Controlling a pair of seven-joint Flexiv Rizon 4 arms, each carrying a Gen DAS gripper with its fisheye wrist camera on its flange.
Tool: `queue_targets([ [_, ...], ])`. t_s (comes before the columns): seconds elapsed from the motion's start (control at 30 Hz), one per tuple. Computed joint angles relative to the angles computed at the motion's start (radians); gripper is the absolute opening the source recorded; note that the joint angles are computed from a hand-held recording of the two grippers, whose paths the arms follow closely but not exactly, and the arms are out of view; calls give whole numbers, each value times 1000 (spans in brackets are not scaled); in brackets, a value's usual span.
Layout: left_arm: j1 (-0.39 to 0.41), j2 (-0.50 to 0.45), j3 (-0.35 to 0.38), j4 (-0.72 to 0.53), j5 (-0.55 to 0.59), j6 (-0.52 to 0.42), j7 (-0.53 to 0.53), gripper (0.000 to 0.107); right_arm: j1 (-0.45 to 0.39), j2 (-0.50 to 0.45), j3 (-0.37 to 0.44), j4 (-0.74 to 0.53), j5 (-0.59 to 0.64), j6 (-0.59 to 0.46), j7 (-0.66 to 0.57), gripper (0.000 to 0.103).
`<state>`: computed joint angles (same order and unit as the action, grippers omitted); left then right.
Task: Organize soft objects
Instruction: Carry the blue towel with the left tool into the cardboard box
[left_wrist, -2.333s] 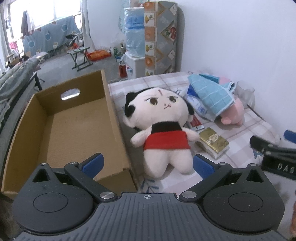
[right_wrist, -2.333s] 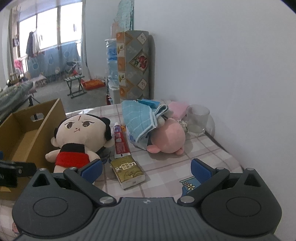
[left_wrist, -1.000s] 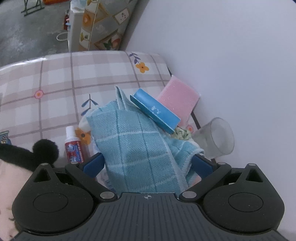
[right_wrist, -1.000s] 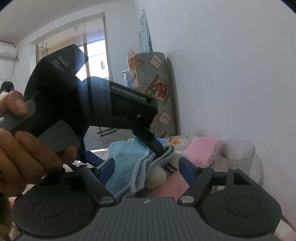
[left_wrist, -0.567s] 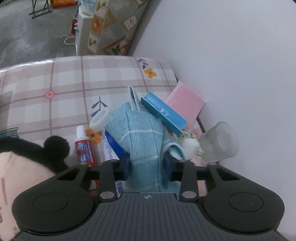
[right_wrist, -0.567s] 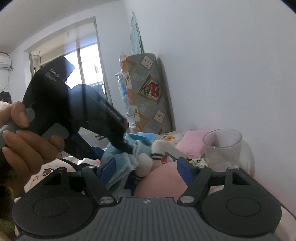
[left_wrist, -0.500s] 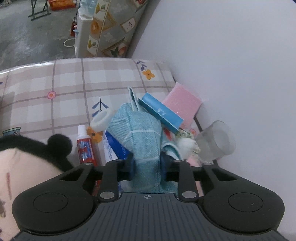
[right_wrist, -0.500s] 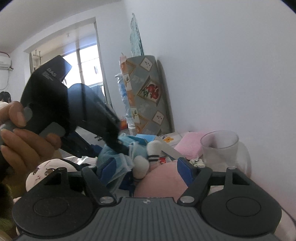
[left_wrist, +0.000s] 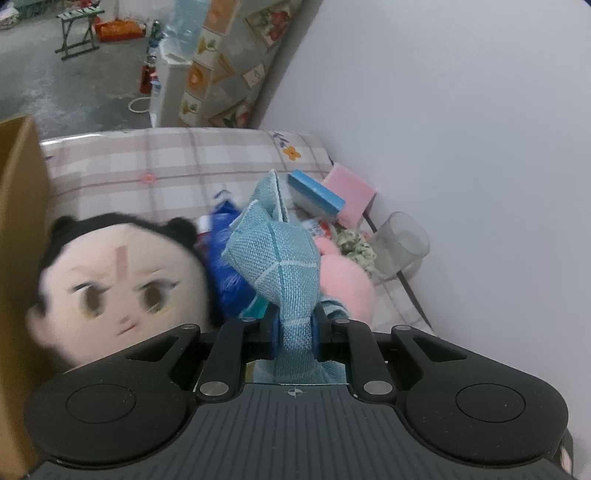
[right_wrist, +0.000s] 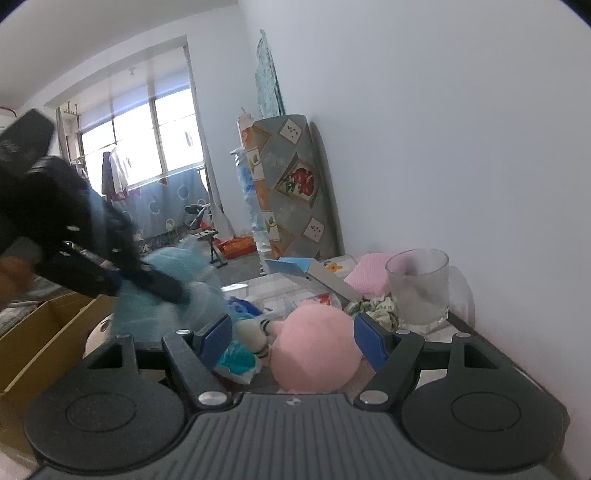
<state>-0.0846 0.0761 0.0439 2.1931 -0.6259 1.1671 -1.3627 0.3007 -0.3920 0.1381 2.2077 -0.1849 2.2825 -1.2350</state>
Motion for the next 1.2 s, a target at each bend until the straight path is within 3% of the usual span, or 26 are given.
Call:
queue_targets([
  [0.13,21,95,30,61,82,-5,-32,14,-30,10,23,21,-57,-1,34,65],
  [0.4,191,187,9,80,533,-35,-277,14,-48,3,42,31,-139,-10,82,65],
  [0.67,161,130,40,98,522,19,-267,14,-28,1,49,24,-182,-14,95,65],
  [0.83,183,236,69,150,533,56,-256,14,-7,14,44,30,-159,-28,78,65],
  [1.03,365,308,52,93,685,20,-328,14,-12,11,63,14,-192,-31,106,65],
  [1.2,534,198,12,-46,910,-77,-426,14,31,-3,62,-22,-167,-38,104,65],
])
